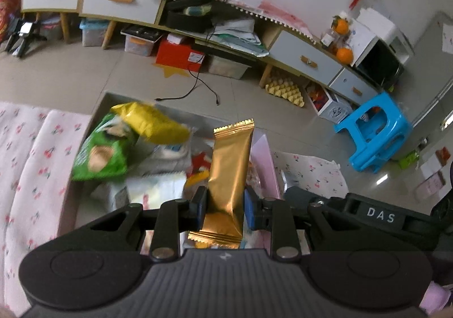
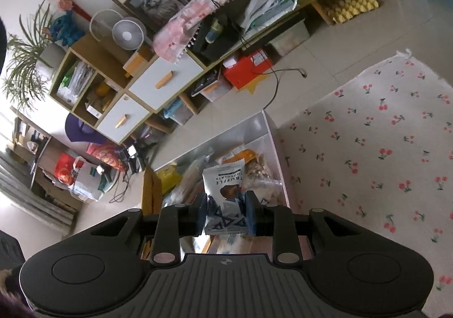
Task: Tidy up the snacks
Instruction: 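Lift both held snacks and carry them over the pink box, then open both grippers to drop the snacks into the pink box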
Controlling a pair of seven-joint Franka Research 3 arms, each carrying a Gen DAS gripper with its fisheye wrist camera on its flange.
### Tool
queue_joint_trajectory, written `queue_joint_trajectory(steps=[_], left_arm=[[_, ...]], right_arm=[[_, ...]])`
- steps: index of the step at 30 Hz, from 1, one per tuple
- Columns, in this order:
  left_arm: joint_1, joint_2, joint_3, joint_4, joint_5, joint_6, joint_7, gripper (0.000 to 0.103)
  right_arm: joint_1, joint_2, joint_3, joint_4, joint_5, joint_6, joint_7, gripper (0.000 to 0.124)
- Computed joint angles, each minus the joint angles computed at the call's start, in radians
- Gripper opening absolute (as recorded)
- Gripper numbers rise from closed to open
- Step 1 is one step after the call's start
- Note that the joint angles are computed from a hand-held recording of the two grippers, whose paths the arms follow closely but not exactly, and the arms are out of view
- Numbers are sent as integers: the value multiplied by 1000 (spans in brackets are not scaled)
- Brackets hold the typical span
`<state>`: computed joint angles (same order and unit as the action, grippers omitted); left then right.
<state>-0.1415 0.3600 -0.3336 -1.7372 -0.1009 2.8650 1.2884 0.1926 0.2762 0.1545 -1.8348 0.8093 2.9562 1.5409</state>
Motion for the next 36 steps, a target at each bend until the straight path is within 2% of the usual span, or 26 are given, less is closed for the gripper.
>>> queue_joint_trajectory(steps=[9,13,14,16,19,26,29,33,36], left_arm=[[-61,85,55,129,122,-84,-35,25],[-41,96,31,137,111,-85,-5,26],[-50,100,40,144,123,-84,-8,28],[-57,98,48,140,138,-75,-12,43],[-58,94,48,134,148,-62,-11,48],[-68,71,67,103,174,-41,-69,58],[-64,41,62,64,180,-32,-71,60],[-106,-25,119,-14,258,-18,-160,73],[-104,-75,123,-76,286,-14,-202,77]], right_arm=[[-7,89,-11,87,-44,-13,59,29],[-37,111,24,105,-6,0,32,32],[-43,114,33,106,6,10,22,32],[-52,116,40,108,20,8,13,33],[-46,113,26,104,16,1,41,44],[-47,81,17,67,10,10,57,48],[-38,47,4,32,-8,15,59,55],[-9,-15,-34,-34,-78,16,89,66],[11,-70,-59,-97,-138,18,118,70]])
